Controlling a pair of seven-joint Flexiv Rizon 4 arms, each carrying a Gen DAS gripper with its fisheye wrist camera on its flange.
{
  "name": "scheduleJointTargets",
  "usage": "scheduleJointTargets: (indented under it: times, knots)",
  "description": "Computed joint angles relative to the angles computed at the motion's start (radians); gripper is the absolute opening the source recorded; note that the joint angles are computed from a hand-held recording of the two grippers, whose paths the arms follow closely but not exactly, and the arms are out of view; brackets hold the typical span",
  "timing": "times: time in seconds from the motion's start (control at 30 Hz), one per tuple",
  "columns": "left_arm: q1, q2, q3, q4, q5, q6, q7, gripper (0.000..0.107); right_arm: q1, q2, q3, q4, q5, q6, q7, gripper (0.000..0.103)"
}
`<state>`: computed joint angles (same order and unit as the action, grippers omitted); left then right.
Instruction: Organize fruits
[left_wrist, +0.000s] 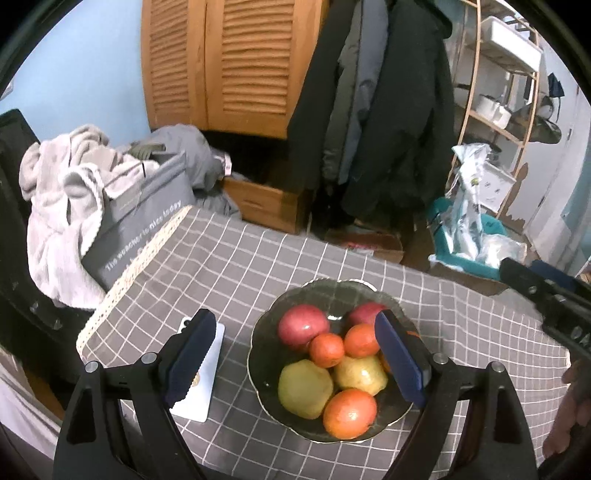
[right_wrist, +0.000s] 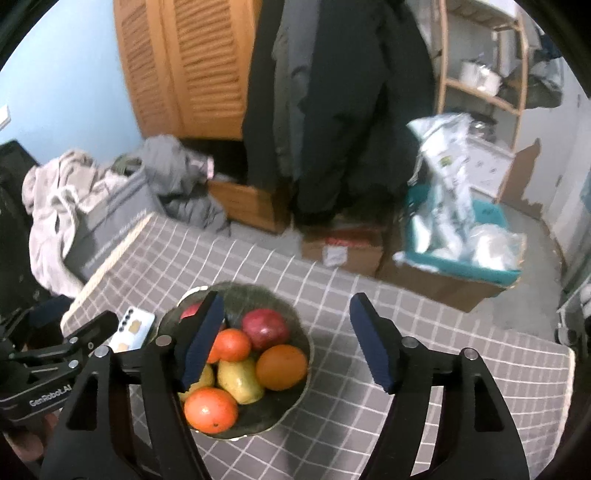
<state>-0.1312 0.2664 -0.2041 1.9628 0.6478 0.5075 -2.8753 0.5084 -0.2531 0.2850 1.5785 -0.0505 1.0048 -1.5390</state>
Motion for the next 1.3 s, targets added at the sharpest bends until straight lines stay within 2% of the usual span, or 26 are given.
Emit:
scheduleJointTargets:
  times: [0.17, 0.23, 0.4, 0.73, 0.87, 1.07, 1.2, 1.3]
  knots:
    - [0.000, 0.014, -0.020, -0.028, 0.021, 0.000, -0.005, 0.090, -0.010, 0.060, -0.025, 0.039, -0.052, 0.058, 0.039, 0.077]
    - [0.001, 0.017, -0.035, -0.047, 0.038, -0.013, -0.005, 0.096, -0.014, 0.079, -0.034, 0.055, -0.082, 0.082, 0.061, 0.078]
    - [-0.004, 0.022, -0.079, -0.101, 0.097, -0.054, -0.002, 0.102, -0.037, 0.137, -0.048, 0.103, -0.148, 0.140, 0.106, 0.079]
    - [-0.032, 0.013, -0.131, -0.194, 0.188, -0.109, 0.018, 0.103, -0.087, 0.220, -0.058, 0.174, -0.230, 0.236, 0.165, 0.080]
    - [-0.045, 0.003, -0.136, -0.217, 0.206, -0.108, 0.020, 0.103, -0.112, 0.241, -0.071, 0.209, -0.311, 0.287, 0.233, 0.080]
    - [-0.070, -0.023, -0.150, -0.263, 0.240, -0.128, 0.028, 0.103, -0.138, 0.257, -0.073, 0.228, -0.310, 0.317, 0.248, 0.080]
    - [-0.089, -0.040, -0.154, -0.290, 0.262, -0.132, 0.027, 0.103, -0.163, 0.268, -0.081, 0.258, -0.380, 0.346, 0.297, 0.080]
    - [-0.103, -0.054, -0.154, -0.308, 0.281, -0.138, 0.031, 0.103, -0.174, 0.270, -0.084, 0.265, -0.381, 0.349, 0.299, 0.080]
